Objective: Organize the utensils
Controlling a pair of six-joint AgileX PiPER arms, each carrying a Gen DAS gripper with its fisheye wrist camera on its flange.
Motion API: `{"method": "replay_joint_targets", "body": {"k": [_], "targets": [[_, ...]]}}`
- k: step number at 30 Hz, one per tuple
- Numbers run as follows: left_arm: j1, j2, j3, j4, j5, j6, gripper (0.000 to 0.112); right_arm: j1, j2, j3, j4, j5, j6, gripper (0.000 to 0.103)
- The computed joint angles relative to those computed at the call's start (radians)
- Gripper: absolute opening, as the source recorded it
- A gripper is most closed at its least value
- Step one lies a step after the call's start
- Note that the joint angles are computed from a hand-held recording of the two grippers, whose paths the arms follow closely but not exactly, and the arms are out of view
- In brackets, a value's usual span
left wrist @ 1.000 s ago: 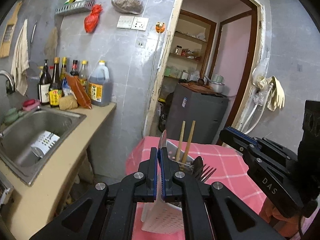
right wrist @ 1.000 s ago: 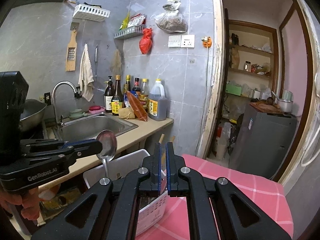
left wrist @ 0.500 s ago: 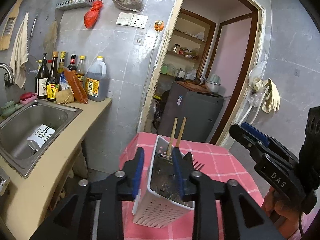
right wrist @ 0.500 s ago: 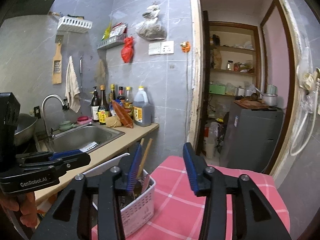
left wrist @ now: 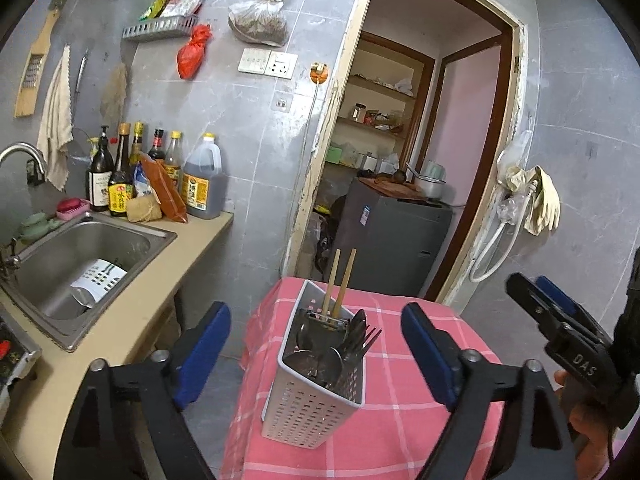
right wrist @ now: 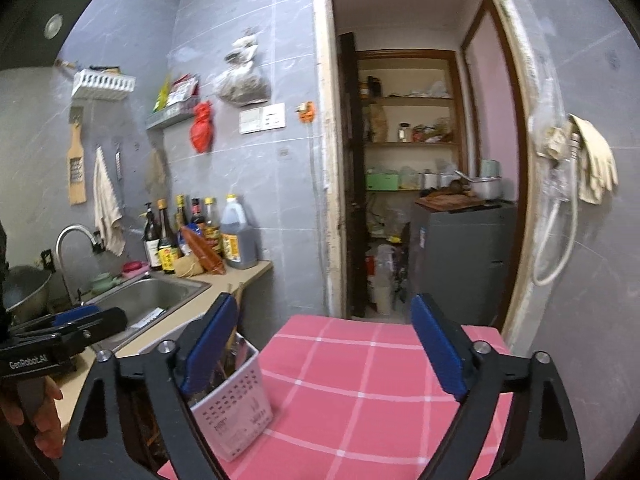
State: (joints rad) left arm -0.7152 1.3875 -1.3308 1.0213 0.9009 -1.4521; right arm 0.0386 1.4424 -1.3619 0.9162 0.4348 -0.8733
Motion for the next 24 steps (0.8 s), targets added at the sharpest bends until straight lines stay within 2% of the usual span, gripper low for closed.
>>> {"method": "replay_joint_targets", "body": {"k": [4, 8, 14, 24], "targets": [[-0.065, 0.005, -0.023, 0.045, 0.094, -0.016, 0.100, -0.055, -0.044, 0.046, 0.009, 0.008, 0.005, 0.094], [-0.119, 0.008, -0.037, 0.075, 0.160, -0.035, 0.102, -0.116, -0.091, 0.086, -0.006, 0.018, 0.024, 0.101], [-0.189, -0.005, -0.025, 0.099, 0.217, -0.070, 0.102, -0.192, -0.149, 0.130, -0.017, 0.037, 0.031, 0.102], [-0.325, -0.012, -0.014, 0.128, 0.307, -0.086, 0.102, -0.324, -0.272, 0.219, -0.008, 0.130, 0.004, 0.102]]}}
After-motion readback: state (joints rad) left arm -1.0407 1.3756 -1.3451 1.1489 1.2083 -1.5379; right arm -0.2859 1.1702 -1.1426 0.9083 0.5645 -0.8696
